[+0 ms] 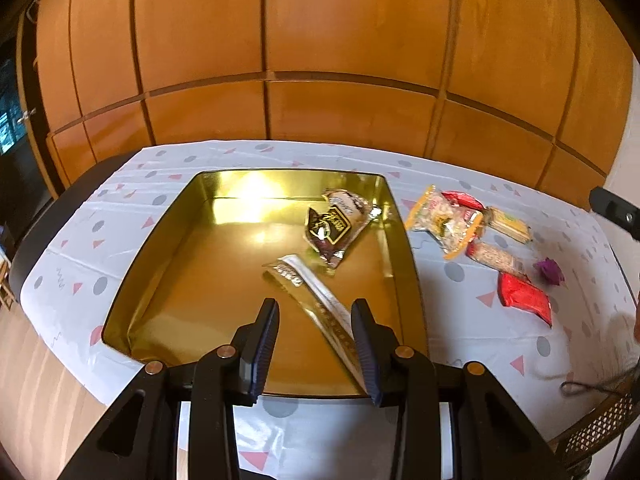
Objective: Organize snacks
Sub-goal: 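Carry the gold-and-white stick pack into the tin and release it with the right gripper, then move the left gripper to the red wrapper and grasp it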
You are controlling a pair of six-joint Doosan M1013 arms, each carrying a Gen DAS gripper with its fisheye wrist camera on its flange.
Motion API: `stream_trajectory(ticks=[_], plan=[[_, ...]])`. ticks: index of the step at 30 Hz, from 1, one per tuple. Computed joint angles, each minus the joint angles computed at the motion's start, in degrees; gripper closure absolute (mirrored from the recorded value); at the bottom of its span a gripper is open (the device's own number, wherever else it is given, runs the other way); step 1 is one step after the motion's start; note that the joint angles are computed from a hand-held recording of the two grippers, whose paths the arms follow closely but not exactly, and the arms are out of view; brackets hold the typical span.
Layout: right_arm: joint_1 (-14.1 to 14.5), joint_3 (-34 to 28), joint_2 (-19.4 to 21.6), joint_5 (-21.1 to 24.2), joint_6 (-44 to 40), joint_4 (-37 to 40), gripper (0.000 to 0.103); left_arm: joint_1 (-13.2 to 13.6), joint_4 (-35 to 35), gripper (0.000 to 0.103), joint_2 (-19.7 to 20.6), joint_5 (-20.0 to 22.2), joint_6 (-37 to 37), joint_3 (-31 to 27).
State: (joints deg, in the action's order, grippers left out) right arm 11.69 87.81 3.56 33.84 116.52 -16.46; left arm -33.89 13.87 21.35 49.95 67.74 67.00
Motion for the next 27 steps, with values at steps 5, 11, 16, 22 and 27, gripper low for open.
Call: stream_trajectory(ticks=[5,11,16,22,27], plan=[[-3.64,-0.34,-0.76,4.14,-0.12,1.21,0.0,-0.36,-2.96,0.065,0.14,0.11,3.18,-0.27],[-9.08,0.81,-1.94,6.86,5.52,1.62,0.0,-0.73,-7.76,0.065,0.7,0.93,7.45,-1.19],[-15.03,1.95,-1.57,9.23,6.0,8.19,0.0,-1.18,-13.57,0.065,1.97,3.05,15.02,-3.23],[-20.76,4.8,-1.29,11.01,8.8,17.96,0.0,-2.47,-22.89,0.065,5.18,8.37,32.66,-8.39],[-22.06,5.35,-1.23,10.66,5.76,23.32,0.0,-5.41,-21.6,0.048,9.72,14.65,44.38,-14.27]])
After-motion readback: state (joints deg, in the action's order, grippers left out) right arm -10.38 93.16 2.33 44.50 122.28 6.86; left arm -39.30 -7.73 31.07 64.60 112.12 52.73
